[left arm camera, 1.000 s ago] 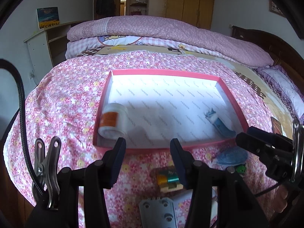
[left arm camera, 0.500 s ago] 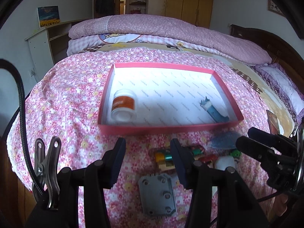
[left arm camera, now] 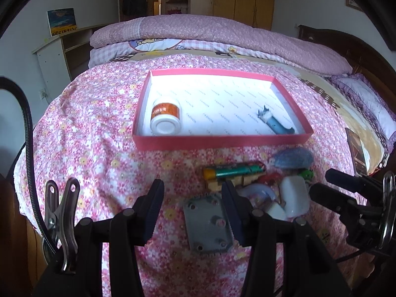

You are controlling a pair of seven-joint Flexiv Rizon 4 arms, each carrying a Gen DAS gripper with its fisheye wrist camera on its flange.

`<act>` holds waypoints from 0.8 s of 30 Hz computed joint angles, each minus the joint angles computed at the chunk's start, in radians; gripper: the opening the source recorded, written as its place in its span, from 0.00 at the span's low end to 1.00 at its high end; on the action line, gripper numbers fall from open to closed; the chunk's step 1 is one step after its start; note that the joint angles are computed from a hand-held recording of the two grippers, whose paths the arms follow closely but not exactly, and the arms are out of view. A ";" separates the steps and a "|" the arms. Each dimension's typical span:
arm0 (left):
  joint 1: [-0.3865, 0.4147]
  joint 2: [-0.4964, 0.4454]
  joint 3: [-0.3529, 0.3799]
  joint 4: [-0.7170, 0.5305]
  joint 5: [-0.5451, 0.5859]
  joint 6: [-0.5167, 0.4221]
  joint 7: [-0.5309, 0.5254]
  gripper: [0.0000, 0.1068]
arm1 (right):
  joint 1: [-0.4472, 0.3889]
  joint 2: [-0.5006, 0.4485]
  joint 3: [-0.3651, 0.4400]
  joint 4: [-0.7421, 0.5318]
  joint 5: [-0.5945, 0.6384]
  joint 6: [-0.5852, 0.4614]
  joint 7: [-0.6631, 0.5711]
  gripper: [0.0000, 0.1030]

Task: Organize rigid objects
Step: 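Withdraw both tools from the tray back toward the remaining items, then grasp the grey square plate with the left tool while the right tool grasps the wooden disc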

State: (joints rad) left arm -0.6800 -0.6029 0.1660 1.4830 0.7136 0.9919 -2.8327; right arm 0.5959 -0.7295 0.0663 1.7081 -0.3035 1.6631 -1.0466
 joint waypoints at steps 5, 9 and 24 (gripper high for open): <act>-0.003 0.012 -0.001 0.033 0.001 0.007 -0.020 0.48 | 0.016 0.013 -0.024 0.038 0.013 0.011 0.012 0.59; 0.007 0.023 -0.007 0.070 -0.007 0.034 -0.036 0.48 | 0.017 0.019 -0.030 0.056 0.019 0.012 0.018 0.59; 0.013 0.012 -0.001 0.127 -0.068 0.172 -0.034 0.48 | 0.001 0.023 -0.017 0.098 0.023 0.014 0.016 0.59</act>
